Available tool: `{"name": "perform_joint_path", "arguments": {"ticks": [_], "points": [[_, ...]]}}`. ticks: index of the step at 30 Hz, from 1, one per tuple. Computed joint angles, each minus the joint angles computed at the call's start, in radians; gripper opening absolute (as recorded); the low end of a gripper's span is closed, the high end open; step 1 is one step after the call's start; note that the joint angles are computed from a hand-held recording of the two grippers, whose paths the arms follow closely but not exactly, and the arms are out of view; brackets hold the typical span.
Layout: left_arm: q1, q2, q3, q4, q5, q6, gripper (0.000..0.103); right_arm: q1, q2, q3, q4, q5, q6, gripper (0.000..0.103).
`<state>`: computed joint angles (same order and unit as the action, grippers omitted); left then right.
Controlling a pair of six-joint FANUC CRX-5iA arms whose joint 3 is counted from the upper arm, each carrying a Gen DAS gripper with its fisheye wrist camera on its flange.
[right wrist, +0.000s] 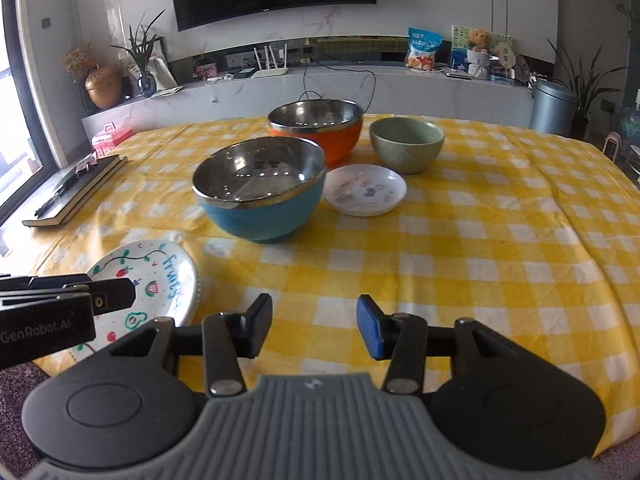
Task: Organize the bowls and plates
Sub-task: 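Move both open grippers toward the small white sticker plate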
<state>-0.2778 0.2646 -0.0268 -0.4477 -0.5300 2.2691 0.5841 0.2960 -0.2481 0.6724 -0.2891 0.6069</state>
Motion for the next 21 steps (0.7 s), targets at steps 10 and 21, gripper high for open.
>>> {"name": "perform_joint_path", "arguments": {"ticks": [10,21], "points": [[-0.022,0.085,0.074,0.063,0.089,-0.004,0.047,-0.083,0.009,-0.028,0.128,0.02,-0.224,0.047],[-0.023,0.224,0.193,0.247,0.146,-0.045,0.046,-0.142,0.074,0.07,-0.03,0.053,-0.113,0.038]]}}
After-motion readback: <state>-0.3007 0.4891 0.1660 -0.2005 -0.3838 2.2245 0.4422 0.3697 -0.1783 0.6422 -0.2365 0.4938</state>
